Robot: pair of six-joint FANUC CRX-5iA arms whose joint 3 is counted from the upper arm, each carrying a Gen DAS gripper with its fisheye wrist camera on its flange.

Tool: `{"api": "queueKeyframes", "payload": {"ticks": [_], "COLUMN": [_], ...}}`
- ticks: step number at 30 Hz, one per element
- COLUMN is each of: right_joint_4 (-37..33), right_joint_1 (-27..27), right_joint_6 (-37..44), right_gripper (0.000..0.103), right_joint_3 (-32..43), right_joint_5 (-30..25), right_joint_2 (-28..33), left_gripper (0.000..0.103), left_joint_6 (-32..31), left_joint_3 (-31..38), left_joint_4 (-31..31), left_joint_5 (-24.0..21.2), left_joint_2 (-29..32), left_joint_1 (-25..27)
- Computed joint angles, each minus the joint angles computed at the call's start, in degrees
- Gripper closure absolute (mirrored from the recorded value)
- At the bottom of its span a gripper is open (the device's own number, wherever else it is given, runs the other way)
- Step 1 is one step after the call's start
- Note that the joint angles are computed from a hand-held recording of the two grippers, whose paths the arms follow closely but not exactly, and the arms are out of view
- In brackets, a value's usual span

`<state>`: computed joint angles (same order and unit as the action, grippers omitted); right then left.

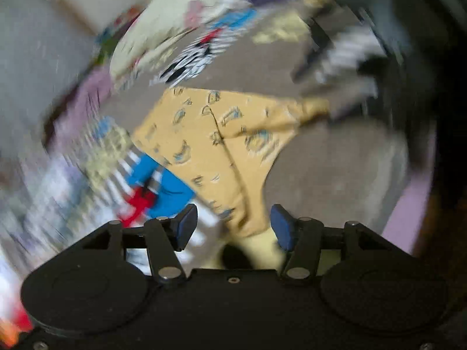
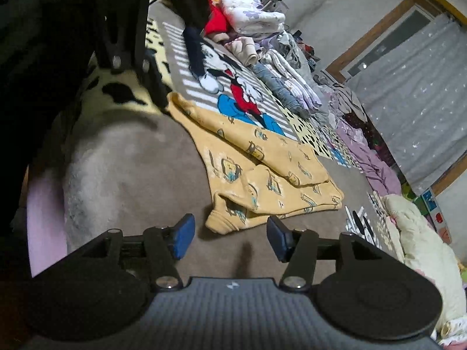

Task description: Fold clothes

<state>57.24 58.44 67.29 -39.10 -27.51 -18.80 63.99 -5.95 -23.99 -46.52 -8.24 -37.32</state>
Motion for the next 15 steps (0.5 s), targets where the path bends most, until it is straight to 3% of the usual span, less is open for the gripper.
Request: {"api": "queueKeyframes", "payload": {"ticks": [2, 4, 9, 12, 14, 15], "right_joint_4": [0.8, 2.2, 13.4, 22.7, 26.2, 26.3], "right_joint_1": [-0.2, -0.6, -4.1, -7.2, -8.5, -8.7], "right_joint_6": [0.5, 0.7, -5.8, -11.9, -13.6, -13.3], "right_gripper": [0.048, 0.048, 0.048, 0.05, 0.052, 0.058], "right_joint_3": [-0.1, -0.2, -2.6, -4.0, -4.7, -4.8], "right_joint_5": [0.2, 0.7, 4.7, 7.3, 8.9, 9.3], "right_joint_2": [0.4, 0.9, 1.8, 2.2, 2.1, 2.0], "left_gripper": [0.052, 0.054, 0.056, 0.062, 0.075, 0.08], "left_joint_6": [-6.3, -9.1, -5.2, -3.7, -2.6, -1.8], "left_joint_3": [-0.3, -1.9, -3.8, -4.5, -4.9, -4.9], "left_joint_4": [-4.3, -5.8, -13.5, -16.4, -17.7, -18.7], "left_joint_5": [0.0, 2.8, 9.5, 11.1, 11.4, 11.4], "left_joint_2": [0.7, 0.5, 0.1, -0.1, -0.4, -0.4], "left_joint_1": [-1.3, -1.5, -3.2, -4.0, -4.6, -5.0]}}
